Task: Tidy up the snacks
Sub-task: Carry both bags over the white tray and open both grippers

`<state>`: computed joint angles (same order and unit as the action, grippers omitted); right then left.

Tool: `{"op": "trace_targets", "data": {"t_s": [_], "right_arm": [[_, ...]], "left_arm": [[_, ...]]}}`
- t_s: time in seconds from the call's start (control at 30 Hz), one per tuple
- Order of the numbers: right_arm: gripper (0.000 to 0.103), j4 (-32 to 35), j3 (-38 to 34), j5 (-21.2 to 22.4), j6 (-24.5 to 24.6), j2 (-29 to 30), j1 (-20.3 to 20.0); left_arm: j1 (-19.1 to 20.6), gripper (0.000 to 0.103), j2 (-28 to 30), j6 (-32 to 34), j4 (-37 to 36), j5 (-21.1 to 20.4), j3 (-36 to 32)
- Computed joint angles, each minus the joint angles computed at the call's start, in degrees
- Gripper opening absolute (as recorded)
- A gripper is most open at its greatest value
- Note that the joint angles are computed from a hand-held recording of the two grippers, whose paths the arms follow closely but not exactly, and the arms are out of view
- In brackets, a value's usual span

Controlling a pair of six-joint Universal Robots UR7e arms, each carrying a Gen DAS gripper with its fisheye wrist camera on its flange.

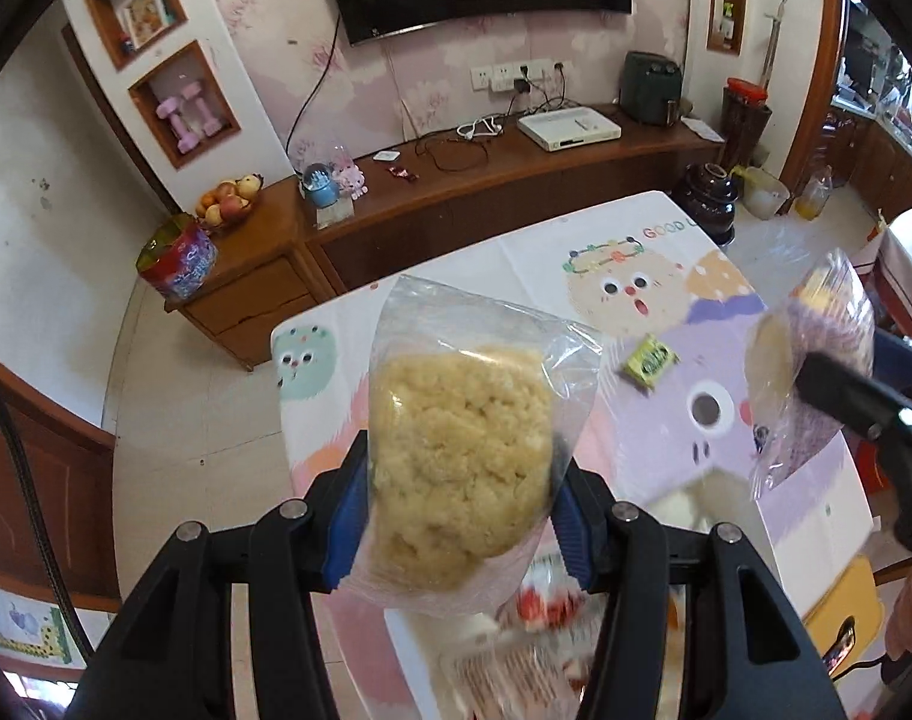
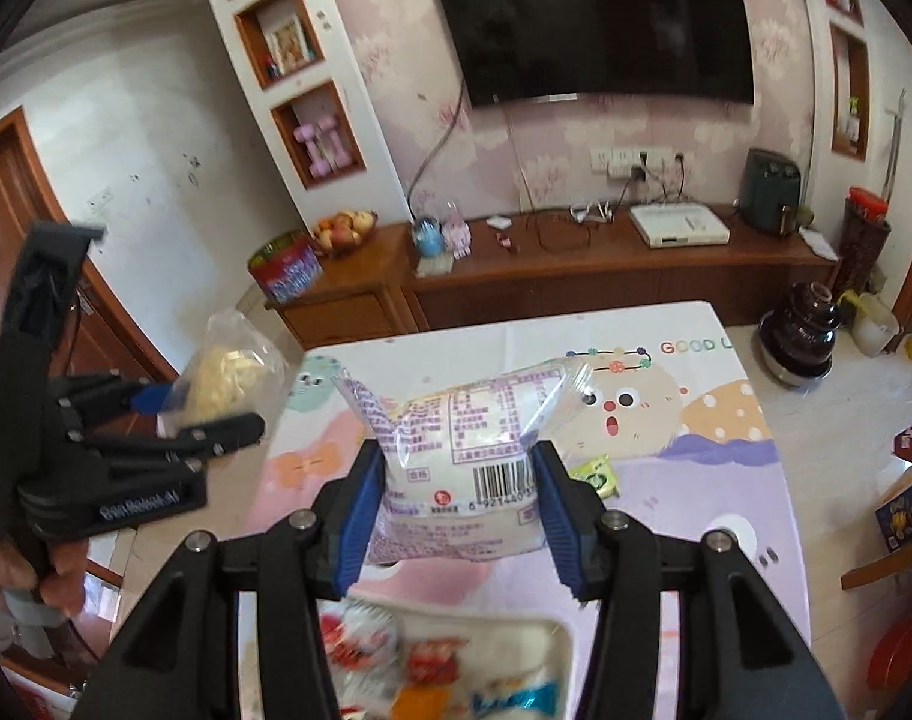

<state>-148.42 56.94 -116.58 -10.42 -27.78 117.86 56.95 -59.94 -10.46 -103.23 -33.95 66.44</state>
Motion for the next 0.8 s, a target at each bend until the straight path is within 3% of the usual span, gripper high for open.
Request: {"op": "trace_targets", "data": {"t_s": [0.17,0.33,0.8], "right_arm": [[0.050,-6.91,9.54,-2.32,-0.75,-4.12,3.47],[0.050,-7.80,14.55,-4.42,0.69,-5.85,5.55],[0.051,-0.45,19.85,-11.73,8.55,-6.38,6.23]], "left_arm": [[-1.49,0.052,-7.89,-3.78,-1.71,-1.18,11.04],[-1.75,0.052,-12.21,-6.50,-2.82,-2.11,17.27],[0.17,0.052,-13.81,-9.18,-2.33,-6.35,23.40]]}}
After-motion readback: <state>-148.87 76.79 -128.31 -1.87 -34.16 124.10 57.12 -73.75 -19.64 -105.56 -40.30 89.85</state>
